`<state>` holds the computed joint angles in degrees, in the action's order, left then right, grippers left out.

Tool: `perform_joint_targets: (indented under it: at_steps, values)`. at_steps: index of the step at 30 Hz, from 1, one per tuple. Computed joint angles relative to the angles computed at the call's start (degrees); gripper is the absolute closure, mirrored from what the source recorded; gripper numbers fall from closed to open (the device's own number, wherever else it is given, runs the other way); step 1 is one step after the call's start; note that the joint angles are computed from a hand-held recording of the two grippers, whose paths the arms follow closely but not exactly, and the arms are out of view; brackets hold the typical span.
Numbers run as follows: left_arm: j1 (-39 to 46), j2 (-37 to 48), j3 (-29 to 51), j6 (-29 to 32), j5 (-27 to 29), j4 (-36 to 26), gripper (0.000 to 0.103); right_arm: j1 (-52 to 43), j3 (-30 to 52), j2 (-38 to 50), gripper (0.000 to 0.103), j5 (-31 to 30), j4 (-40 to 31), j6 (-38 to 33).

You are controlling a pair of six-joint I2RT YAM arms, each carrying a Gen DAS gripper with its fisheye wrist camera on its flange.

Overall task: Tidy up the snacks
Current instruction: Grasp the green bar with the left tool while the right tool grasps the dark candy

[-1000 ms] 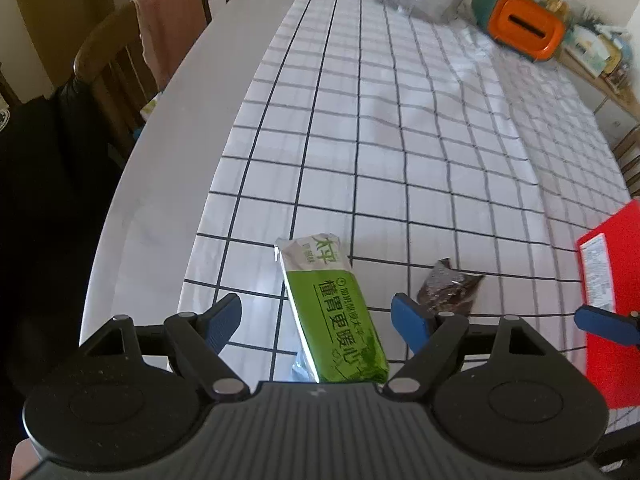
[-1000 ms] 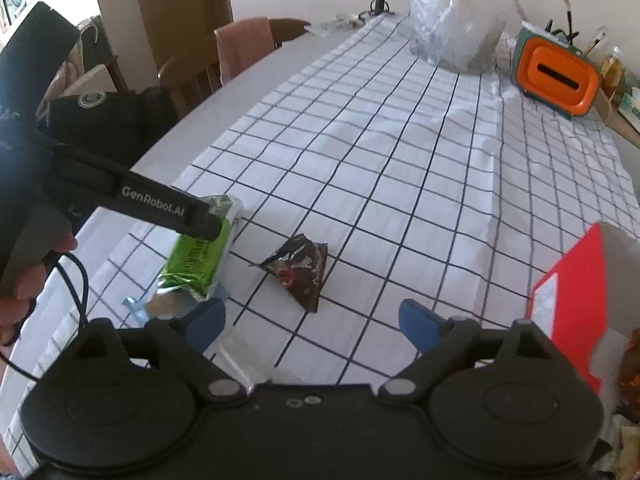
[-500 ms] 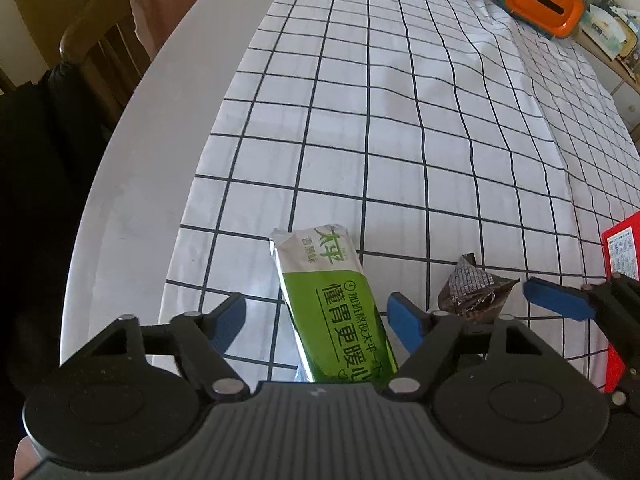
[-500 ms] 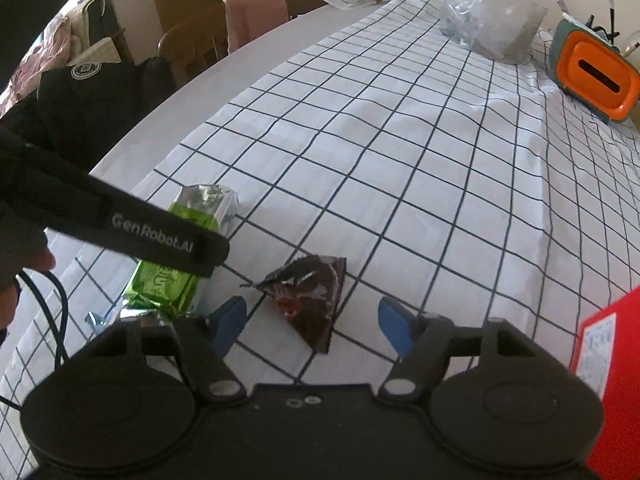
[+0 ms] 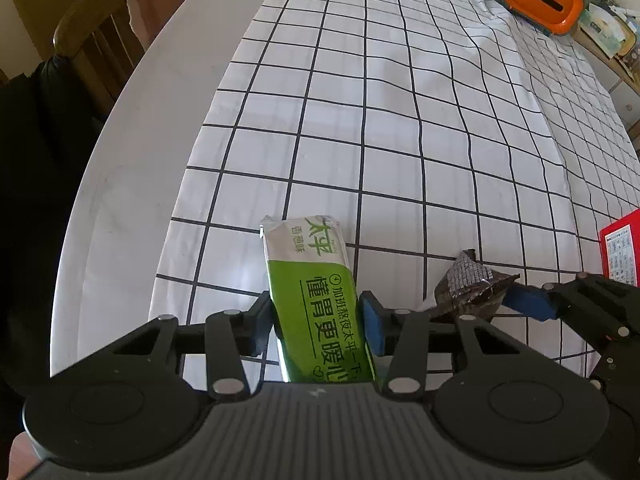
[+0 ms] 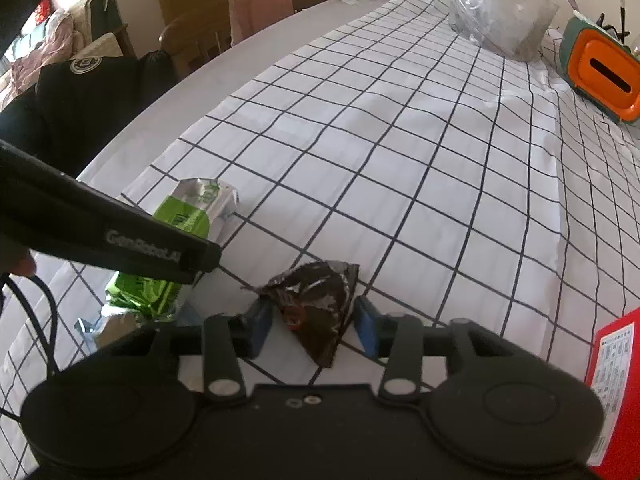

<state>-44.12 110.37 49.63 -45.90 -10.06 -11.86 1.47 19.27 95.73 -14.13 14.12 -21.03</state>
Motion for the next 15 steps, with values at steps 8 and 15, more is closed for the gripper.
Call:
perform_joint_targets:
  at_steps: [8,15]
  values:
    - [0.7,-2.7,-3.9,-2.7,0.8,3.3,0.06,-0.9,-2.2,-1.8,0.08,-0.8,2.6,1.0]
    - [0.5,-7.5,-7.8,-4.8,-0.5,4.0,0.06,-2.3,-4.7,-7.2,0.081,-1.5,1.2,2.1]
